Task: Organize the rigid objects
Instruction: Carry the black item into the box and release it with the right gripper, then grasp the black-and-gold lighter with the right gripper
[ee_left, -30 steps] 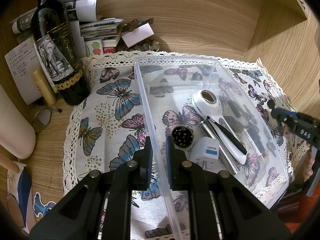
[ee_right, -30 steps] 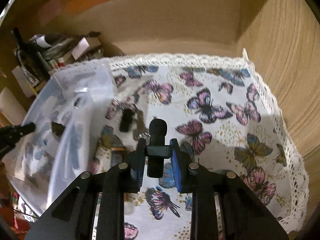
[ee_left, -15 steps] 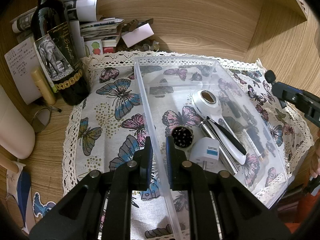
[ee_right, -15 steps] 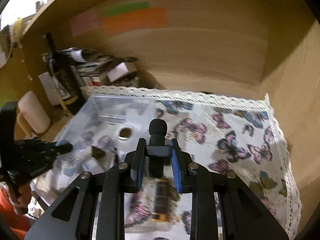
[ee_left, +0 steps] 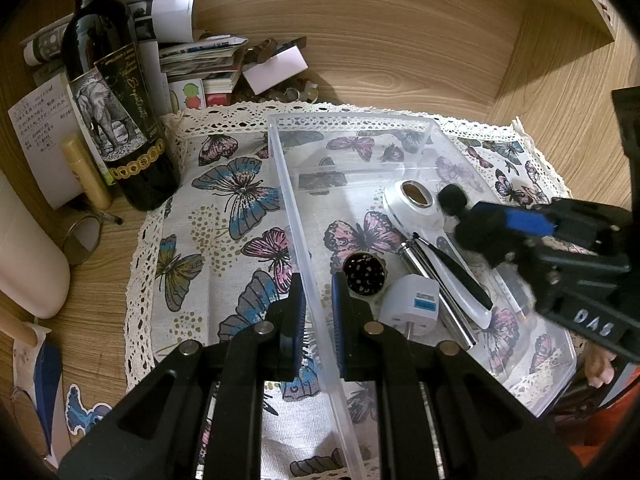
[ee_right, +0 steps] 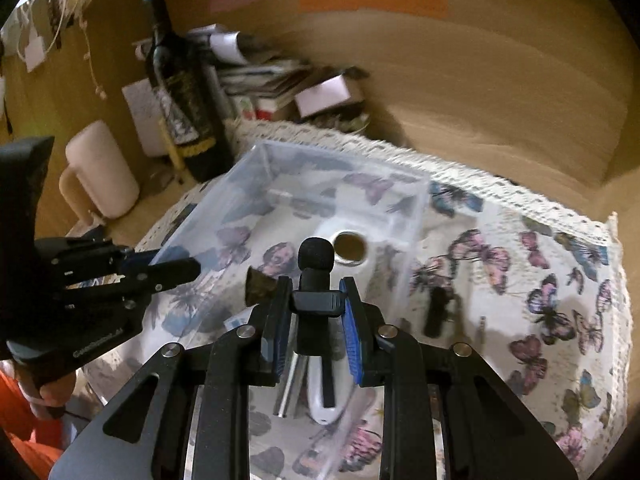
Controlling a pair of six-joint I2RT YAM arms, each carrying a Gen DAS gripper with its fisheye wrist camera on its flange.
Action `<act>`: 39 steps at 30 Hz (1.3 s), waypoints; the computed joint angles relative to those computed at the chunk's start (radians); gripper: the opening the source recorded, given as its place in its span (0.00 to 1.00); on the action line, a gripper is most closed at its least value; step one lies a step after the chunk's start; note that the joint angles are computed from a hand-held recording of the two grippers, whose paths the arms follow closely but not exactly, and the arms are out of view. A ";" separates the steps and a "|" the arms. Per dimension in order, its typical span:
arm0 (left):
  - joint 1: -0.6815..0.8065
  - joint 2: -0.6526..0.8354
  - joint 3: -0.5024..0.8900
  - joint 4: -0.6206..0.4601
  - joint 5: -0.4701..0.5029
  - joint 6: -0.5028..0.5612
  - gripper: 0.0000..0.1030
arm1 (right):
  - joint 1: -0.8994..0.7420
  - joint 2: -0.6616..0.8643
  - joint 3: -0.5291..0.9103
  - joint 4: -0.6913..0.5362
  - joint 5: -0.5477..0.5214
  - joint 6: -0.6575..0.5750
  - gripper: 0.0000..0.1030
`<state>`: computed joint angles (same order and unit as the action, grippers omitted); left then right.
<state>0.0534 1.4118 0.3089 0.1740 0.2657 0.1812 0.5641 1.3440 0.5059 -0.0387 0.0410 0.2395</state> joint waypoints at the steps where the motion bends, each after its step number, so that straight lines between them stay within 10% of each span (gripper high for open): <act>1: -0.002 -0.001 -0.001 0.001 -0.002 -0.001 0.11 | 0.004 0.014 0.005 0.002 -0.001 -0.002 0.21; 27: -0.003 0.000 0.000 0.001 -0.004 -0.001 0.11 | -0.239 -0.353 -0.126 -0.189 0.028 -0.039 0.34; 39: -0.002 -0.001 0.000 0.001 -0.003 0.001 0.11 | -0.262 -0.079 -0.217 -0.003 -0.071 -0.003 0.34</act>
<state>0.0516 1.4112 0.3088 0.1747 0.2628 0.1822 0.3022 1.2654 0.2889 -0.0420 -0.0304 0.2367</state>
